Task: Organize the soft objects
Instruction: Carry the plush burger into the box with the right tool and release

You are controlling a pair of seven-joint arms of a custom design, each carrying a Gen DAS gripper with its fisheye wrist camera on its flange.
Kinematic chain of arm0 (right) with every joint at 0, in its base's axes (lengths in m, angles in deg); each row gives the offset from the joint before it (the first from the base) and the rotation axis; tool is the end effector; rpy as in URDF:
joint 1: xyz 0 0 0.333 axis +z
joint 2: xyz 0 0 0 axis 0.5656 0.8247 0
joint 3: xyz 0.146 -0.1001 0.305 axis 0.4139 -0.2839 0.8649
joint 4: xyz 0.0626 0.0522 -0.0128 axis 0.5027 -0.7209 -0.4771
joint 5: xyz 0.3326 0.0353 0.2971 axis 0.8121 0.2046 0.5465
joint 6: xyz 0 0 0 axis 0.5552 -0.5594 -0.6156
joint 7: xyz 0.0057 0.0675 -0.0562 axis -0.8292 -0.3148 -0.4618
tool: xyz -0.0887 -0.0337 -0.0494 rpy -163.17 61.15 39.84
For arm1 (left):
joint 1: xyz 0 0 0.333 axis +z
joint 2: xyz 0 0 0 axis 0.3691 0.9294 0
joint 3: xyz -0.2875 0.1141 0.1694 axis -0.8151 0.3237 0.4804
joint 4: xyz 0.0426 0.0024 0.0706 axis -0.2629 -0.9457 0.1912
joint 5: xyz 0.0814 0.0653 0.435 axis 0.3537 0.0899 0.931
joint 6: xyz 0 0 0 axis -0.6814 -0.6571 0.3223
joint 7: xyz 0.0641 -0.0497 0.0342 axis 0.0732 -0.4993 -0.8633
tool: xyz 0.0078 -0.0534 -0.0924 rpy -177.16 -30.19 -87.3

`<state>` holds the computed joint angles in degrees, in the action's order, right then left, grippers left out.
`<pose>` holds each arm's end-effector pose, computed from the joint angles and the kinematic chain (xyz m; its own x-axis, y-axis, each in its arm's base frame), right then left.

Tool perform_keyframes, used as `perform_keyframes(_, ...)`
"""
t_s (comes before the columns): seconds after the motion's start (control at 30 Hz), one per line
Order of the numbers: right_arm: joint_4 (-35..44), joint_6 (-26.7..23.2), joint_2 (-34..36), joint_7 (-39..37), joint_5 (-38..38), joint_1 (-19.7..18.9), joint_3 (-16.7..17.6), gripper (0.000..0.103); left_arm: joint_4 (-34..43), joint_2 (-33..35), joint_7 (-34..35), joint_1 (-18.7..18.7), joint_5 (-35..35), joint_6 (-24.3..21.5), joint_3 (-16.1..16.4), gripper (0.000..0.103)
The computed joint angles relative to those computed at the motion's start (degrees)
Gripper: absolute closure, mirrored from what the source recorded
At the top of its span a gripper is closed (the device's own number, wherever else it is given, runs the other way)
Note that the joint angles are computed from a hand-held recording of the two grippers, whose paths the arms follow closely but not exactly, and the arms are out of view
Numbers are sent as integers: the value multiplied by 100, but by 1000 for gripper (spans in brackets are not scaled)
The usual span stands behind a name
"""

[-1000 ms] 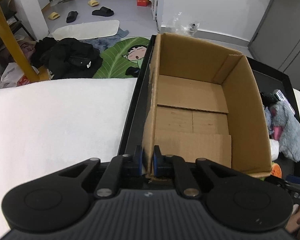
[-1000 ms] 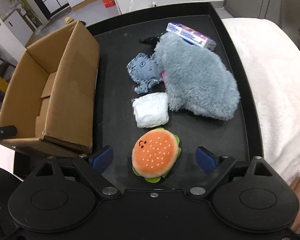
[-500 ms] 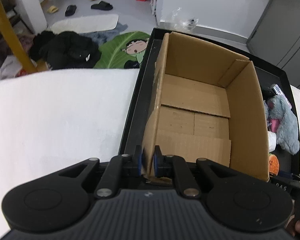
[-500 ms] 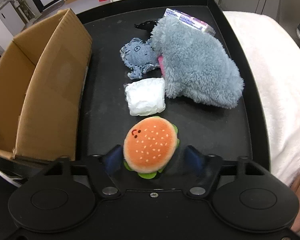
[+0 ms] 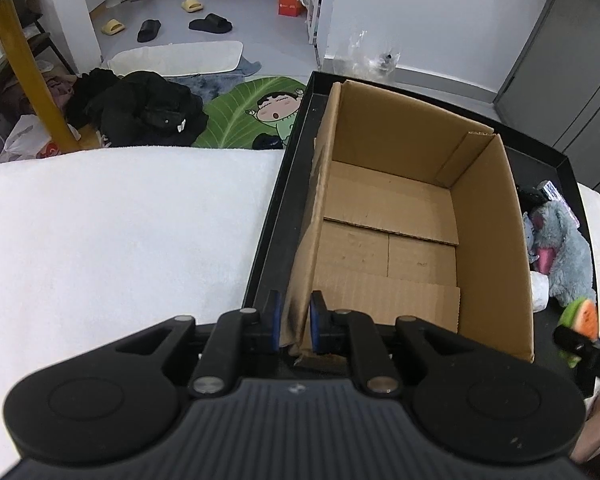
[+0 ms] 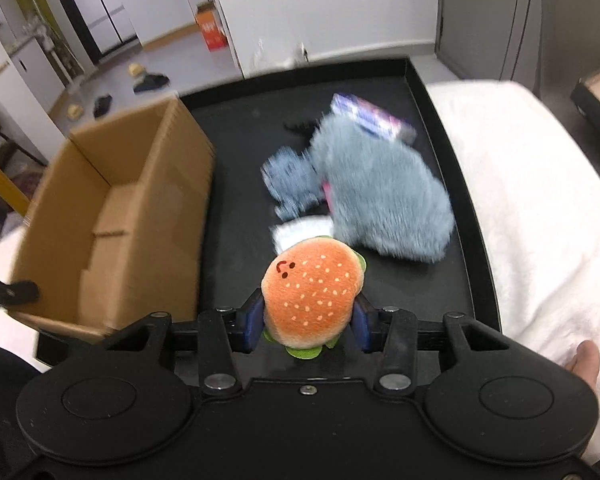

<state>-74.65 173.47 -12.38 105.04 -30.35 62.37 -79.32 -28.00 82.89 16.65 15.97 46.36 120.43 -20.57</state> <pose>0.6379 0.2634 0.3535 -0.1558 -0.9668 -0.2026 -0.8273 0.2398 -0.5079 0.7056 -0.1726 0.3645 0.0456 -0.9970 0.0630 -0.8866 -0.0694 -0.4572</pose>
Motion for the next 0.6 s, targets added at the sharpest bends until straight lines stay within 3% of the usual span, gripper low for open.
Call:
perform_keyframes(0.33,223,467,-78,101,-275,222,-176,60,-130,-54,60,117,-186,202,-75,90)
perform_keyframes(0.5,497,561,92,-217,-44,206,-79,60,-182,-68,177,180,-368,325,-126,90)
perform_keyframes(0.6,654,555,191,-165,-86,435,-288,60,-215,-69,170,154,-329,420,-89,90)
